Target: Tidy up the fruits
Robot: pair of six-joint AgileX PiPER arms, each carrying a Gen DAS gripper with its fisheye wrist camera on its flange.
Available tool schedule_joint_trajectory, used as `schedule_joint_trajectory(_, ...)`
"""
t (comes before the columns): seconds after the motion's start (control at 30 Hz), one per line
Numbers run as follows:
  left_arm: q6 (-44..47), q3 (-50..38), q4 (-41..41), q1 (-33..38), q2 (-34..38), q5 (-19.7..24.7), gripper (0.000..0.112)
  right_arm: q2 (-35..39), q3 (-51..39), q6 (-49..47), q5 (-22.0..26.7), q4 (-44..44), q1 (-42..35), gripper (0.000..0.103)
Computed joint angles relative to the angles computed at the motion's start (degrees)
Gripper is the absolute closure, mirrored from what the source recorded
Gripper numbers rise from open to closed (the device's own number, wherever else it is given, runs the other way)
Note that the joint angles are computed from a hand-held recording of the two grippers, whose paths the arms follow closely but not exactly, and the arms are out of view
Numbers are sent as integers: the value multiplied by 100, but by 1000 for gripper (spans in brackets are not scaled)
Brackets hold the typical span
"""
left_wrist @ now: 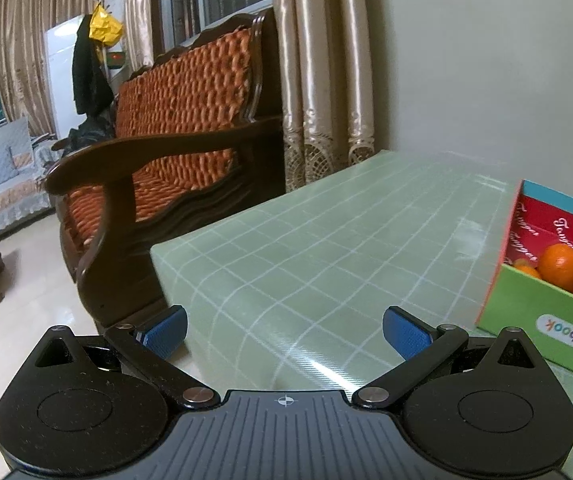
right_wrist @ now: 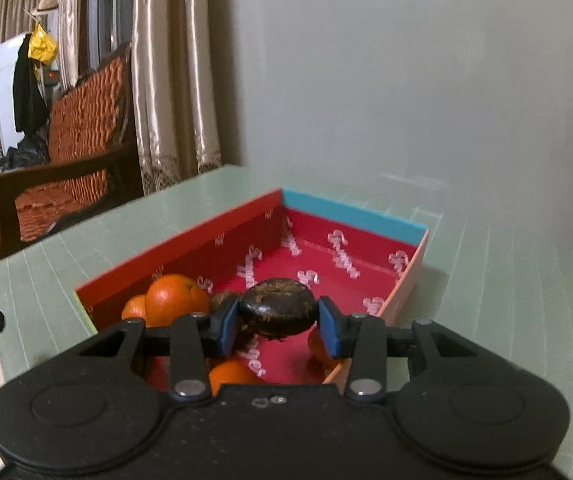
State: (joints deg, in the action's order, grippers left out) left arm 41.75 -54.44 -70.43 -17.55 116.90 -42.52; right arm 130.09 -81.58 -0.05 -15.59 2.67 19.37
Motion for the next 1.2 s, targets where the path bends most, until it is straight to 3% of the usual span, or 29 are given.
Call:
schedule_joint_trajectory(0.13,-80,73,61,110,-39,73,9,19,7,-1215,-1,1215,176,62)
schedule_joint_trajectory(0.4,-224,104,227,100,-54,91,9,9,44,-1800,-27,1888,307,61)
schedule_joint_trajectory(0.47,-254,105,265,56,-64,82,9,5,17,-2038,29,2151,328,57)
schedule_joint_trajectory(0.53,-302,101,327,25,-81,110,9,-43,54,-1928,57,2109,314,37)
schedule_joint_trajectory(0.63,-361,103,458,-38,-114,128,9,-263,416,-1759,-287,1992,364,24)
schedule_joint_trajectory(0.77,-315,81,671,-160,-211,302,9,-756,1054,-1611,-669,2001,408,20)
schedule_joint_trajectory(0.97,-98,448,739,-542,-1015,648,9,-1748,2167,-2478,-1098,3279,607,1)
schedule_joint_trajectory(1.2,1096,911,-404,-1370,-2153,699,9,-3011,3471,-3084,-1419,4690,971,0)
